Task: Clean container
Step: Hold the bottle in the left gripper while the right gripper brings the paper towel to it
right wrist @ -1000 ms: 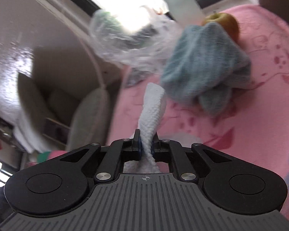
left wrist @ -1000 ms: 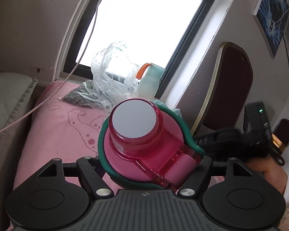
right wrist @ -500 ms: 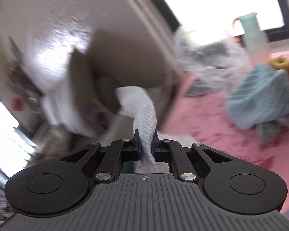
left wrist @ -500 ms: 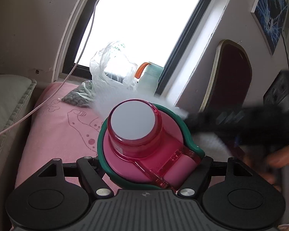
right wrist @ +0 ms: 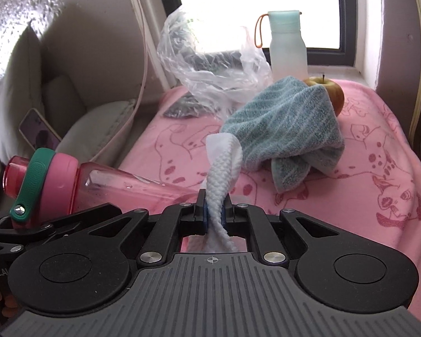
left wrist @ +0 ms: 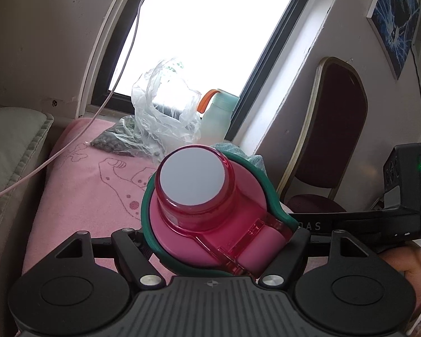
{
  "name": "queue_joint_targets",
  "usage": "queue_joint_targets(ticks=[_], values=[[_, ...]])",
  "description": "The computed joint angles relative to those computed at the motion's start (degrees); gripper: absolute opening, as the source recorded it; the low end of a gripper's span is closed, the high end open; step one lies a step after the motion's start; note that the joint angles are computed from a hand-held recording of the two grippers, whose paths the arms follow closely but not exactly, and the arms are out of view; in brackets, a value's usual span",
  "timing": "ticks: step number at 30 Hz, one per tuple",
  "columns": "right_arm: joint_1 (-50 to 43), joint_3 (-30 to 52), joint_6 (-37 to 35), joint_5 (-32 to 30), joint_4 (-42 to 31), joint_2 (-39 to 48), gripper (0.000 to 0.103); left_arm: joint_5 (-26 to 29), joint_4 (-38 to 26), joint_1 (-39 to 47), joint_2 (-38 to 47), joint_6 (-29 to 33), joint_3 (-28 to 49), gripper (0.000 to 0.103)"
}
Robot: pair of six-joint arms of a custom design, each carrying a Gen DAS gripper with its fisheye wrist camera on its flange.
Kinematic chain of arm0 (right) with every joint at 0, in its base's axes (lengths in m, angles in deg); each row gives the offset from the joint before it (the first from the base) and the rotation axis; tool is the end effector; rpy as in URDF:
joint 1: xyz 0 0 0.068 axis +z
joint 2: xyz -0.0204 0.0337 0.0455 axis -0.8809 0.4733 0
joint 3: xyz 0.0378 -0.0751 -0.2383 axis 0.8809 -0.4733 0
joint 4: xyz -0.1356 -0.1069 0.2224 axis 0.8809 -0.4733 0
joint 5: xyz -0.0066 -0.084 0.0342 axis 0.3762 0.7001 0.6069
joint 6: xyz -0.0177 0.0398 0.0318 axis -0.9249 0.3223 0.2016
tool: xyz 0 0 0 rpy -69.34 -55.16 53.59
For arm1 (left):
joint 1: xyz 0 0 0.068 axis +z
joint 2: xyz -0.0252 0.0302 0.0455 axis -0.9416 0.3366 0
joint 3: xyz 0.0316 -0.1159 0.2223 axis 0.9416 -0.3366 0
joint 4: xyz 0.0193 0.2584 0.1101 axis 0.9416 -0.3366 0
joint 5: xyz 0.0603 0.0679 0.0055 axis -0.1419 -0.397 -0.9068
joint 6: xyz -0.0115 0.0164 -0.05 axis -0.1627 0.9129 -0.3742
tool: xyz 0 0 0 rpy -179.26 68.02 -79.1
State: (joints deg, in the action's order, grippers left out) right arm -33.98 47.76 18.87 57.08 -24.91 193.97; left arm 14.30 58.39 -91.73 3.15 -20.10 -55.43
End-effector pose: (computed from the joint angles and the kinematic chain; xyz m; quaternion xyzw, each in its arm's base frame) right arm 0.3997 0.2230 0.1618 -0.2766 0.8671 0.2352 0.3410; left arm 0.2417 -0.0861 0.1390 -0.1419 0.8286 -0.1555 0.5187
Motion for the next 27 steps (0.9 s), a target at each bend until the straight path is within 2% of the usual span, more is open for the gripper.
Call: queue_joint_targets(ticks=[4,6,10,12,13,15,17,20,23,27], values=[[-0.6,-2.9,1.6,-1.9,1.9,-2.7,0.01,-0.5,-0.5,-0.4,0.1,0.4,0.4,0.072],[-1.7,-5.1,3.9,-5.8,4.7,-4.9,0.01,-0.7,-0.6,-0.6,0.2,0.9,0.5,0.072],[-5.8,-5.6,15.7,-28.5,11.7,-4.9,0.01,-1.6,-0.3,-1.4,0.3,1.9,0.5,0.072],[-6.2,-2.4,19.8,-35.9,11.2,-1.6,0.01,-1.9,-0.5,-1.6,0.3,1.9,0.5,0.072],[-5.8,-0.5,19.7,-36.4,9.0,0.1,0.01,-1.9,-0.6,-1.6,0.2,1.8,0.4,0.072],[-5.1,0.7,19.6,-32.0,7.7,2.1,0.01,-1.5,-0.6,-1.3,0.0,1.8,0.1,0.072],[-4.9,2.6,19.8,-25.0,5.1,4.5,0.01,-0.9,-1.0,-1.0,0.1,2.3,0.5,0.072],[-5.4,5.9,19.3,-14.2,-1.0,7.8,0.01,-1.2,-2.0,-1.3,1.3,3.8,2.3,0.071],[-5.7,9.2,15.1,-6.1,-9.3,10.1,0.011,-2.2,-3.0,-2.0,3.1,6.2,4.6,0.071],[-7.0,1.6,15.1,-5.6,-3.1,4.6,0.011,-2.1,-4.7,-2.1,5.2,9.6,7.6,0.071]])
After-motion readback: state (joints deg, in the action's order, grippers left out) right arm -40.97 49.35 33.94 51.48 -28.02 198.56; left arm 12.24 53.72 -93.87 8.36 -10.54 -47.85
